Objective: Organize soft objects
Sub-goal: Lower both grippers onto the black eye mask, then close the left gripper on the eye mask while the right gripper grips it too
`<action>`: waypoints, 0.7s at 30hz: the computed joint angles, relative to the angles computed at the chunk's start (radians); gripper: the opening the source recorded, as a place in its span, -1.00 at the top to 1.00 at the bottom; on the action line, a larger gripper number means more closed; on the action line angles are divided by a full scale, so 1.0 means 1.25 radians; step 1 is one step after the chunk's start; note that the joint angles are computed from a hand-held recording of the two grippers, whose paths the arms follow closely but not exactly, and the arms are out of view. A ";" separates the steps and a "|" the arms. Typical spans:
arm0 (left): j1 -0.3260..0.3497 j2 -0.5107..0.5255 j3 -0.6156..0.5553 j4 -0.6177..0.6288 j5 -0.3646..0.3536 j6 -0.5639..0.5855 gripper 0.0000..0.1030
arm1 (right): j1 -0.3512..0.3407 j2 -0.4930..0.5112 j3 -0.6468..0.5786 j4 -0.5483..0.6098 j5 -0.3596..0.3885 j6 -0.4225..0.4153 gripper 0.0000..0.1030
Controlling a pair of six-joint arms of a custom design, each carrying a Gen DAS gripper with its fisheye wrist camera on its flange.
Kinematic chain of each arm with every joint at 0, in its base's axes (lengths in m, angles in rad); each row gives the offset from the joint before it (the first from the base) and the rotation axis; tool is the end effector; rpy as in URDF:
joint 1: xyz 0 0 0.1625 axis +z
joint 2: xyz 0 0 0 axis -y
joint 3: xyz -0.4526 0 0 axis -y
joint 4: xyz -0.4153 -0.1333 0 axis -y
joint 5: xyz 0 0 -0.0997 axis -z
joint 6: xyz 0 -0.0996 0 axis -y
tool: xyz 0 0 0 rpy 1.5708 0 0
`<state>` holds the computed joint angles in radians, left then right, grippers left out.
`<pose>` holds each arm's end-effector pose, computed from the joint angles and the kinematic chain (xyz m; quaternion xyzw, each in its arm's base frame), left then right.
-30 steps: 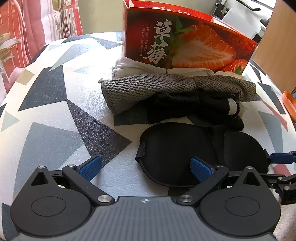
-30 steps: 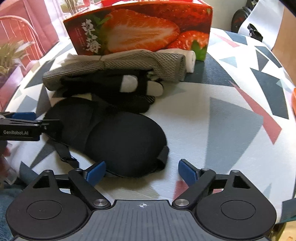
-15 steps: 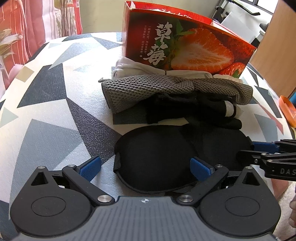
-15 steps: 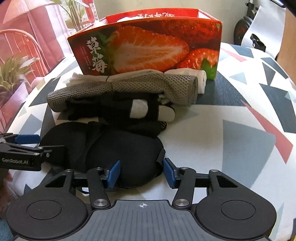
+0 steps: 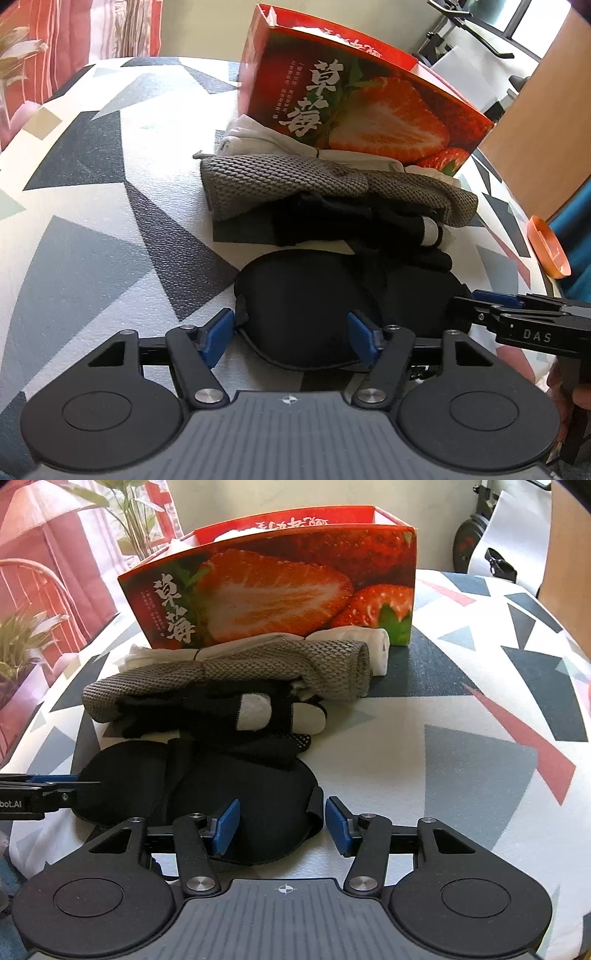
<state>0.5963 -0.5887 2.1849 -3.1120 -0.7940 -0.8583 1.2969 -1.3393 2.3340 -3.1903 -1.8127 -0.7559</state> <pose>-0.2678 -0.4272 -0.0778 0.0641 0.9230 -0.2849 0.2506 -0.0211 -0.4797 0.2346 0.1895 -0.9262 0.2090 0.2502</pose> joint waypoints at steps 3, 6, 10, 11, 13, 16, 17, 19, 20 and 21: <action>-0.002 0.006 -0.011 0.016 0.000 0.012 -0.33 | -0.004 0.002 0.001 -0.009 0.001 0.001 0.06; -0.003 0.008 -0.018 0.034 0.005 0.022 -0.33 | -0.008 0.001 0.004 -0.010 0.011 0.002 0.02; -0.003 0.015 -0.022 0.028 0.003 0.042 -0.26 | -0.010 0.000 0.004 -0.009 0.017 0.003 0.01; -0.002 0.016 -0.022 0.026 0.003 0.044 -0.26 | -0.011 -0.001 0.004 -0.006 0.021 0.005 0.01; -0.001 0.016 -0.021 0.021 0.002 0.046 -0.26 | -0.013 -0.004 0.004 0.000 0.029 0.008 0.02; -0.001 0.017 -0.022 0.022 0.002 0.049 -0.25 | -0.014 -0.006 0.005 0.009 0.039 0.006 0.03; -0.001 0.017 -0.022 0.023 0.003 0.051 -0.25 | -0.015 -0.007 0.006 0.011 0.043 0.003 0.03; -0.002 0.018 -0.023 0.027 0.004 0.052 -0.25 | -0.017 -0.007 0.008 0.005 0.055 -0.002 0.03; -0.002 0.018 -0.023 0.027 0.004 0.053 -0.25 | -0.018 -0.009 0.009 0.008 0.061 -0.003 0.03; -0.002 0.018 -0.024 0.028 0.004 0.054 -0.25 | -0.019 -0.011 0.009 0.011 0.068 -0.003 0.03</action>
<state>0.5937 -0.5656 2.1550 -3.0774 -0.7887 -0.7910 1.2728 -1.3525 2.3452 -3.1768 -1.7278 -0.7596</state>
